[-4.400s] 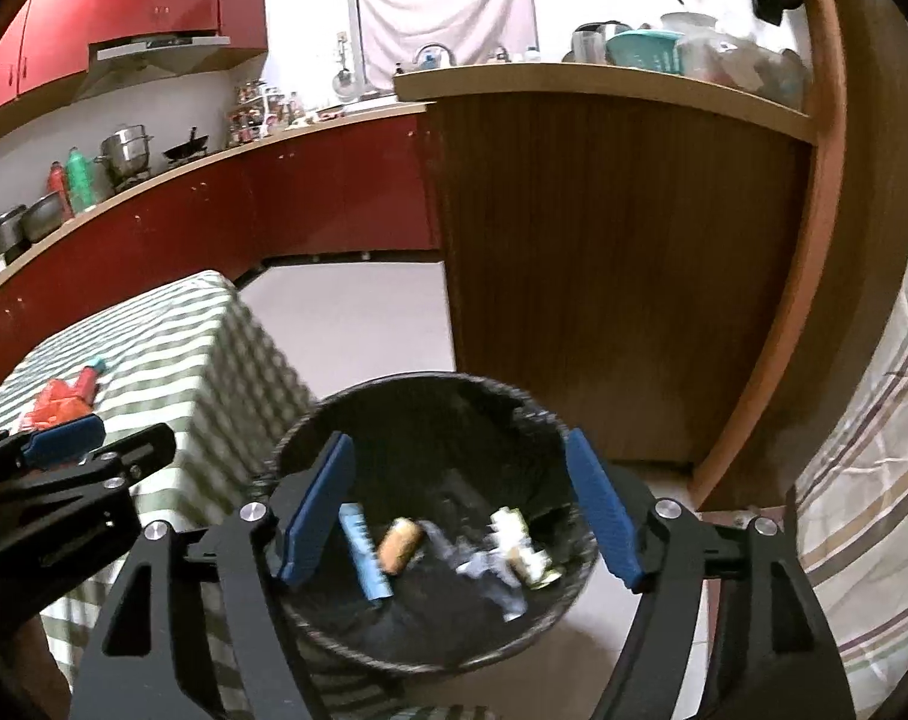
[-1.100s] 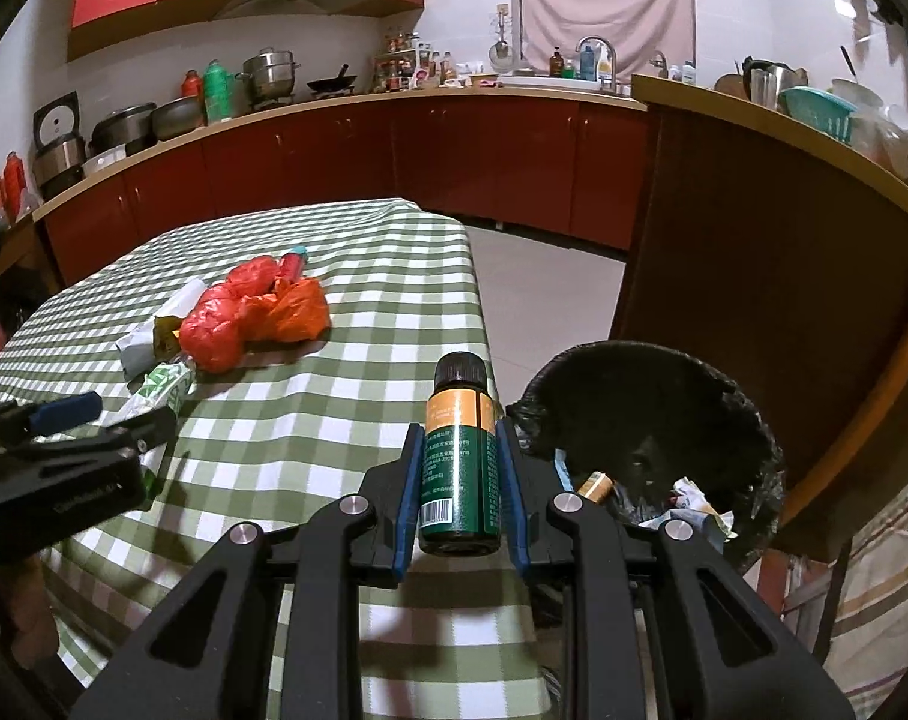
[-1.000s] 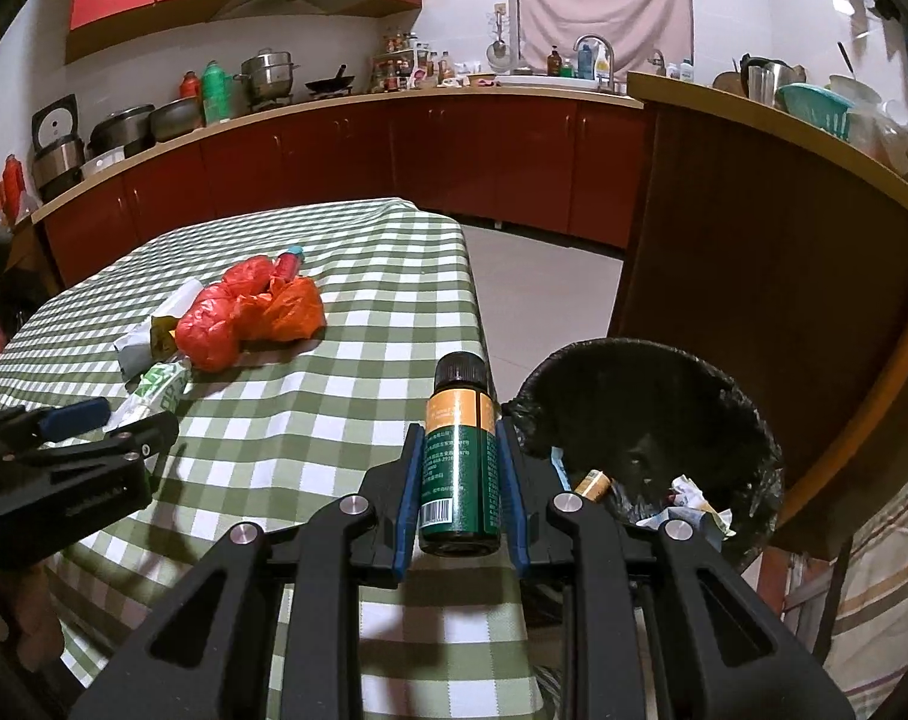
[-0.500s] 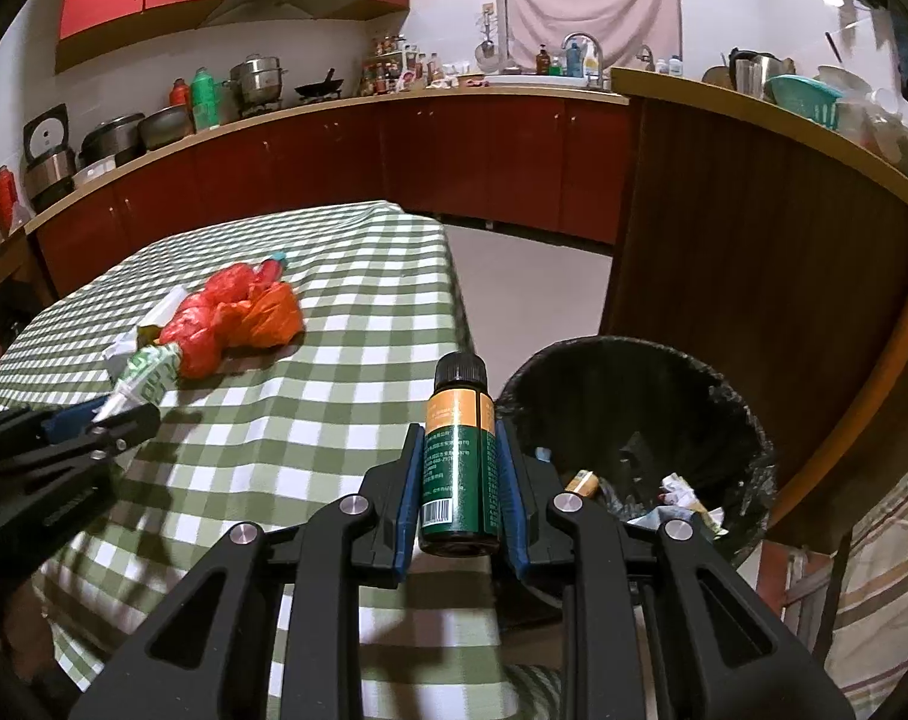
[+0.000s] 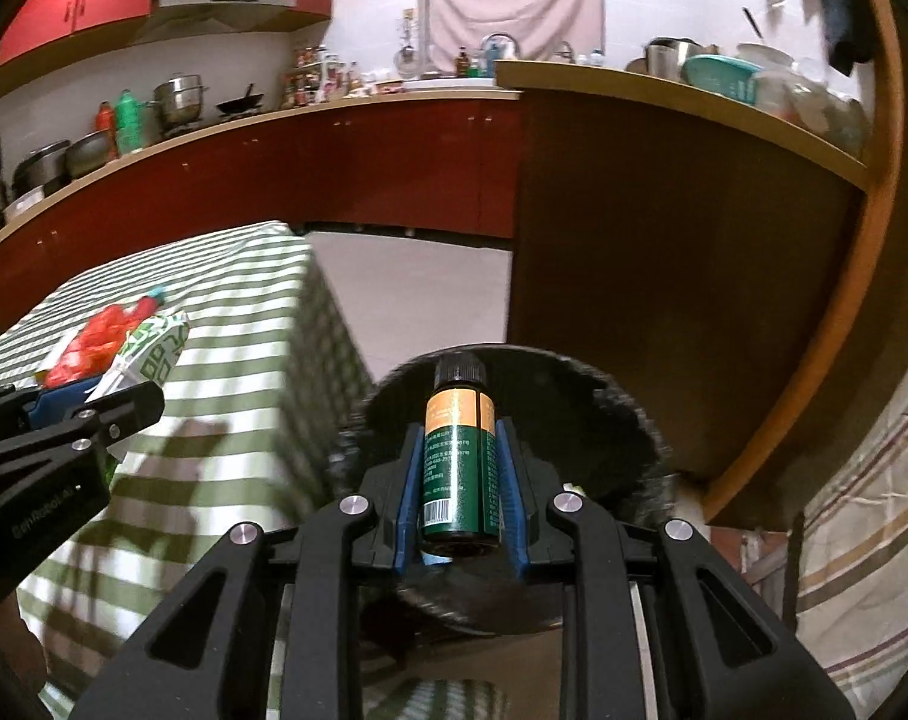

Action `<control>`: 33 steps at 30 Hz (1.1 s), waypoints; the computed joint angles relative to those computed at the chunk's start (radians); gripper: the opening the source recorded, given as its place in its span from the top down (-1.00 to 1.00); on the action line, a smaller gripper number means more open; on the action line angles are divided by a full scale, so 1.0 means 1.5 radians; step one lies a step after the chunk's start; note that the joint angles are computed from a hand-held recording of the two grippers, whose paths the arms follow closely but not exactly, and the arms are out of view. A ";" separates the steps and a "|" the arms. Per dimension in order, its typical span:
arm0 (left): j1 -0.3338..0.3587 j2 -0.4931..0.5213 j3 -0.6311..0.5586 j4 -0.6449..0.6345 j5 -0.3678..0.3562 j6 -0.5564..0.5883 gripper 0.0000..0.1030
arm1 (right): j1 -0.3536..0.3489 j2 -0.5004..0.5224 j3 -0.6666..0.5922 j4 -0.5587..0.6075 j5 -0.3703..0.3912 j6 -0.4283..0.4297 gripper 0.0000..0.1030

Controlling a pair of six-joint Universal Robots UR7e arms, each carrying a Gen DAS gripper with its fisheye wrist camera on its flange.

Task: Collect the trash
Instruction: 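Carry the spray can and package over the bin and open both tools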

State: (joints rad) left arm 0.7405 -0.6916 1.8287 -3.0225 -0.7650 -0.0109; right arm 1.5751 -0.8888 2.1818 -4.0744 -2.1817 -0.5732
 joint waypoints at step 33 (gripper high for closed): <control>-0.009 0.148 -0.167 0.104 -0.005 0.007 0.06 | -0.097 -0.052 -0.008 0.041 0.056 0.023 0.36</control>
